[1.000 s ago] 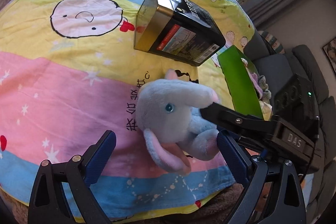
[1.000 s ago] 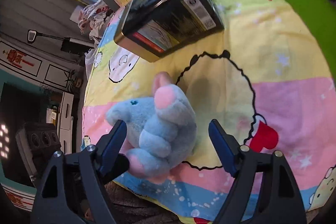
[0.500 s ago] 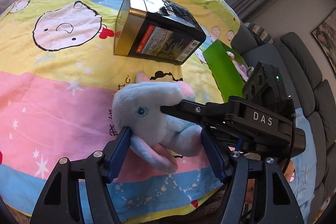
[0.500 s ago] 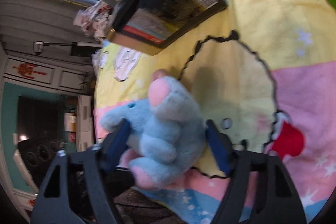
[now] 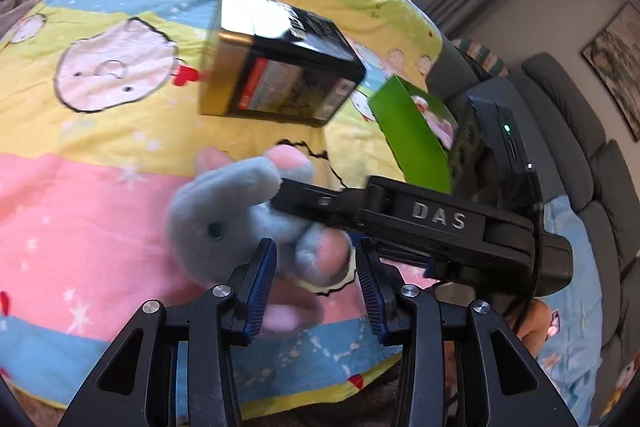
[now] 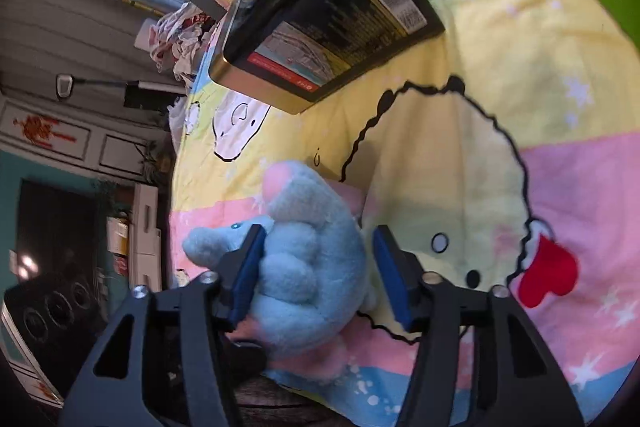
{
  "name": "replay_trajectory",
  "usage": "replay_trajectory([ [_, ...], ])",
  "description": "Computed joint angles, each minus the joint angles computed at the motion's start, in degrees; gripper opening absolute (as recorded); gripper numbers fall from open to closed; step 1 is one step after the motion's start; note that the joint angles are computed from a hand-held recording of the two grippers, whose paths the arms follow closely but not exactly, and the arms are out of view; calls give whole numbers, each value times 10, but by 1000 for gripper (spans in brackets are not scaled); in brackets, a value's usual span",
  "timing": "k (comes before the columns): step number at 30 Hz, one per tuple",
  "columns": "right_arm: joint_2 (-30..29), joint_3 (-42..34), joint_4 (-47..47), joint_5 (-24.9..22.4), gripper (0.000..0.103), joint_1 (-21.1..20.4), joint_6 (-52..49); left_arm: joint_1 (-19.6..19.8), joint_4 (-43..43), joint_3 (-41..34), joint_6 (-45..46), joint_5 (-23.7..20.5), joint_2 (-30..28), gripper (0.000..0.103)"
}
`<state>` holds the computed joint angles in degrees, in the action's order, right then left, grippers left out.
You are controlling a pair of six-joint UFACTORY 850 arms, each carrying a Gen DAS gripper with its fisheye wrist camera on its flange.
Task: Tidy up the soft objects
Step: 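Lift and carry the elephant plush with the right gripper over the box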
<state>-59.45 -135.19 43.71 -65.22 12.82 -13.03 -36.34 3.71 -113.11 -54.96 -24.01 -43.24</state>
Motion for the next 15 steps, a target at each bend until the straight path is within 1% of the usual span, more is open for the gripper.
replay_trajectory([
  [1,-1,-8,-14,4,63,0,4,1,7,8,-11,1,8,50],
  [2,1,-8,-17,9,65,-1,2,2,24,21,-32,3,19,55],
  [3,6,-3,-15,15,67,-1,-2,3,48,33,-56,5,28,64],
  [4,9,0,-11,17,72,-3,-5,3,88,43,-96,2,37,70],
  [5,13,5,-4,18,78,-5,-7,2,130,50,-136,-4,44,71],
  [6,16,9,3,18,79,-6,-9,2,173,58,-180,-11,50,73],
  [7,18,12,7,16,81,-7,-14,3,192,61,-203,-16,51,77],
  [8,21,18,11,13,82,-9,-20,6,194,63,-212,-23,52,79],
  [9,24,25,14,12,83,-10,-25,9,187,58,-213,-40,46,79],
  [10,23,25,14,12,84,-9,-22,11,178,53,-207,-48,40,79],
  [12,17,14,11,5,84,-6,-14,16,137,55,-174,-40,34,79],
  [15,-12,-29,2,-22,84,-1,5,22,59,58,-101,-21,27,79],
])
